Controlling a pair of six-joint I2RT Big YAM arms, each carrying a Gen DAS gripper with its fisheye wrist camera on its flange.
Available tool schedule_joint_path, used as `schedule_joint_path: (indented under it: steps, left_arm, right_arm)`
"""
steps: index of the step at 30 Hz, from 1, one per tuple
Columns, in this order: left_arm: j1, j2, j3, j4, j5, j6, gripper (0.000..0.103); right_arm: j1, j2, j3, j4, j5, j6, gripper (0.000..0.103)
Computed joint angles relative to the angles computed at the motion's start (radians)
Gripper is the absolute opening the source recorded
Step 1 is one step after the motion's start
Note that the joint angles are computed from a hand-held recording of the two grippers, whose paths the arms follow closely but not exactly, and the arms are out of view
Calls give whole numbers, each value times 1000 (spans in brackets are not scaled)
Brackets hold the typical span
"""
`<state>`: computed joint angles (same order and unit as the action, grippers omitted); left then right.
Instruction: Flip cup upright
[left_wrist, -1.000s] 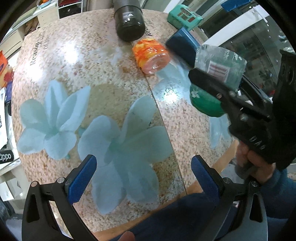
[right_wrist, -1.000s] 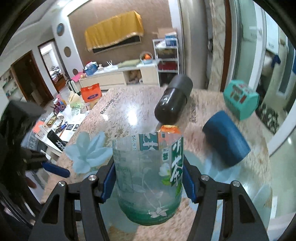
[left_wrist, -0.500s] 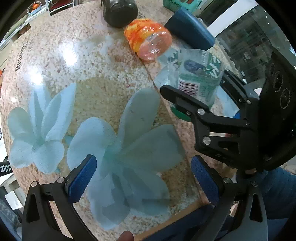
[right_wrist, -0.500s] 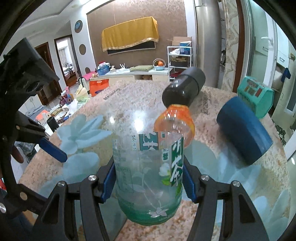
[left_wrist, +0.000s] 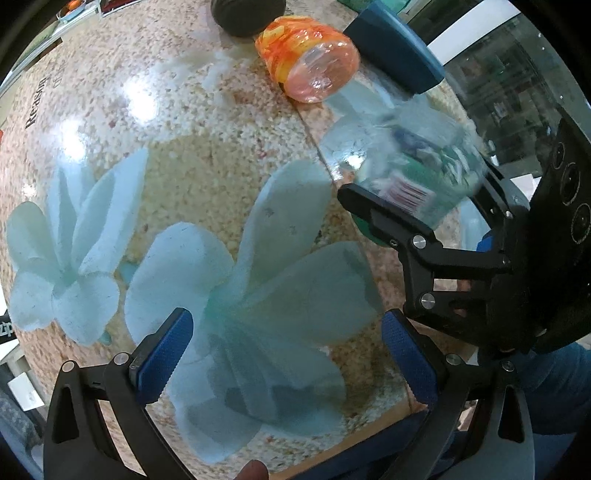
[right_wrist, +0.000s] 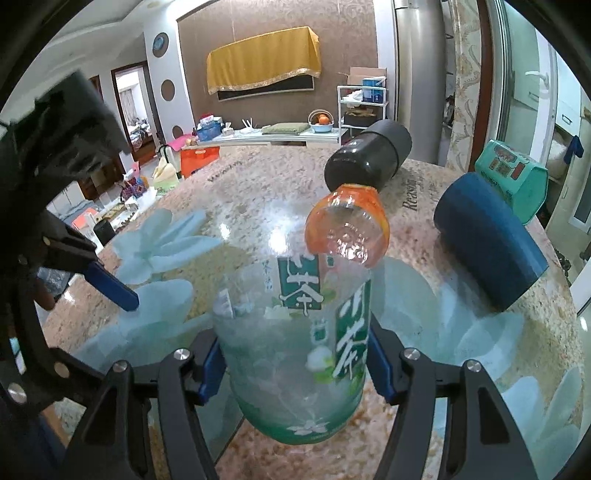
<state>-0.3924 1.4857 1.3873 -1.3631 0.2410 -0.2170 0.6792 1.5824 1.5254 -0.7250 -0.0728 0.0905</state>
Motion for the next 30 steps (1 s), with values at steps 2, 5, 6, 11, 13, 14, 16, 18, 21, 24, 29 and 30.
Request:
schedule_joint_path:
  steps: [2,5,6,11,13,14,16,18,21,24,29,30]
  left_arm:
    - [10,-8,-7,3,-9,12,103]
    - [16,-11,-15,4,-20,23,103]
    - [17,-10,-16,2,-24,27,103]
    - [20,-21,-13,-7,-35,38,103]
    - [20,-28,-9,-8,-42,40,103]
    - [21,-33,-7,-7,-47,40,103]
    - [25,-41,2,-9,-51,37,103]
    - [32,-57,11,0,-50,28,103]
    - [42,-87,21,22,-71,5,103]
    - [53,-114,37,50,-66,-28,103]
    - [60,-146,71,59,-35,-65,103]
    - [52,-149,78,60,-36,-73,103]
  right_arm:
    - [2,-5,-9,3,7,1,62]
    - [0,-2,-4,3,8,-1,62]
    - [-1,2,0,-1,8,0,62]
    - [-11,12,43,-45,-13,32,75]
    - [-15,14,72,-76,-21,47,85]
    - [-16,13,83,-85,-23,51,86]
    - [-24,6,113,-117,-34,72,87]
    - [-37,13,173,-193,-65,108,97]
    - [-48,30,269,-312,-81,145,101]
    - [-42,46,376,-441,-27,171,103]
    - [-25,104,573,-704,80,226,103]
    - [-22,115,613,-757,89,246,103]
